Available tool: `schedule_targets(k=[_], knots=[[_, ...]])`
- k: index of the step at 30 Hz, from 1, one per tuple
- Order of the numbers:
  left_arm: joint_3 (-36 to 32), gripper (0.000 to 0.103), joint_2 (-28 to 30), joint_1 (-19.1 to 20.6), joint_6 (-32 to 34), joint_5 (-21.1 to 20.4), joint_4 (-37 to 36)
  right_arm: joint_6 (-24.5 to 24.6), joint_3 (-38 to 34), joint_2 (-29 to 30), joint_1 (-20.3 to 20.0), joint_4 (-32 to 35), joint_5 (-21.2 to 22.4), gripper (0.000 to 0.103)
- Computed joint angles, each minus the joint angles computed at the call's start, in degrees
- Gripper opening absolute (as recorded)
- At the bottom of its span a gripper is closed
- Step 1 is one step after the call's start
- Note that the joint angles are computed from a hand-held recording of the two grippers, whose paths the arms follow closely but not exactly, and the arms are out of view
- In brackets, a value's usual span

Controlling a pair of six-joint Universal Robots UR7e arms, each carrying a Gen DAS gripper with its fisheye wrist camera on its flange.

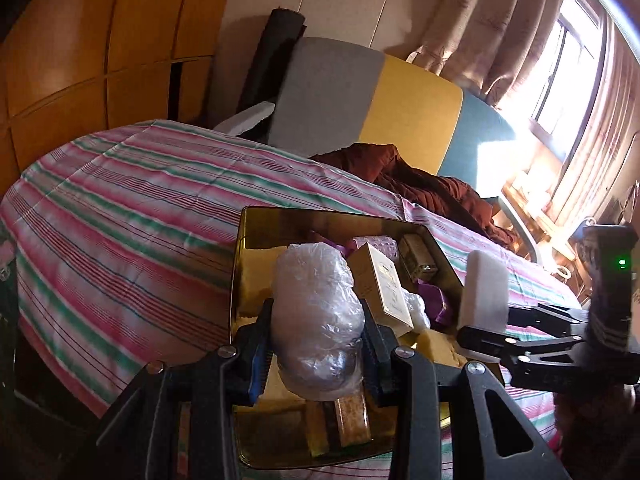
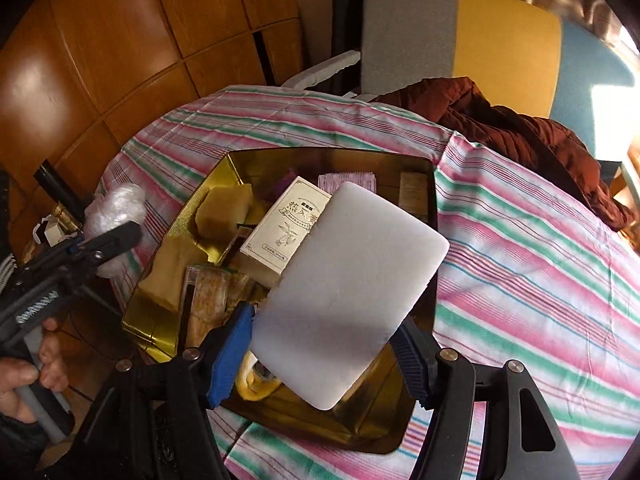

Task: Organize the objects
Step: 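Carry the wrapped ball and white sponge over the gold tray and open both tools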

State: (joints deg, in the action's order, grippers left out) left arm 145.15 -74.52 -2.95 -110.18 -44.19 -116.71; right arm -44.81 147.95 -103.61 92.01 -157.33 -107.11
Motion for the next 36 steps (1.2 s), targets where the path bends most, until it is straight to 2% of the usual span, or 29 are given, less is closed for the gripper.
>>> schedule_targets(k=[3, 6, 10, 14, 16, 20, 26, 29, 33, 36], knots=[[1.0, 0.037, 0.5, 0.9, 3.1, 0.2, -5.6, 1.1, -0.7, 3.4, 1.0, -1.9, -0.8, 0.068], [0.6, 0.037, 4.0, 2.9, 8.8, 0.5, -13.0, 2.1, -1.4, 6.3, 1.4, -4.1, -2.0, 0.07], [-0.5, 0.039, 9.3, 7.5, 14.7, 0.3, -21.5, 2.0, -1.6, 8.4, 0.7, -5.4, -2.1, 0.08], [-1.5, 0.05, 12.7, 10.4, 17.5, 0.6, -25.0, 3.0, -1.1, 8.5, -1.4, -6.1, -1.8, 0.082], [-1.9, 0.051, 13.7, 11.6, 18.3, 0.2, -26.2, 2.8, -0.8, 7.8, -2.5, -5.6, -1.2, 0.091], [-2.2, 0.057, 13.3, 11.1, 16.2, 0.0, -23.2, 2.7, -0.1, 6.0, -4.1, -5.4, 0.2, 0.093], [-3.8, 0.061, 10.7, 7.9, 8.7, 1.0, -10.0, 2.6, 1.7, 0.6, -6.4, -3.6, 5.3, 0.093], [-4.7, 0.062, 9.2, 5.8, 4.8, 1.1, -2.8, 2.1, 1.6, 2.5, -5.6, -4.3, 4.8, 0.093], [-5.9, 0.065, 7.7, 3.4, 0.4, 0.1, 6.5, 1.5, 2.3, 6.5, -4.6, -8.6, 2.7, 0.092], [-6.6, 0.068, 7.4, 2.1, -1.8, -0.7, 11.1, 1.4, 3.0, 6.1, -4.9, -9.7, 2.6, 0.092]])
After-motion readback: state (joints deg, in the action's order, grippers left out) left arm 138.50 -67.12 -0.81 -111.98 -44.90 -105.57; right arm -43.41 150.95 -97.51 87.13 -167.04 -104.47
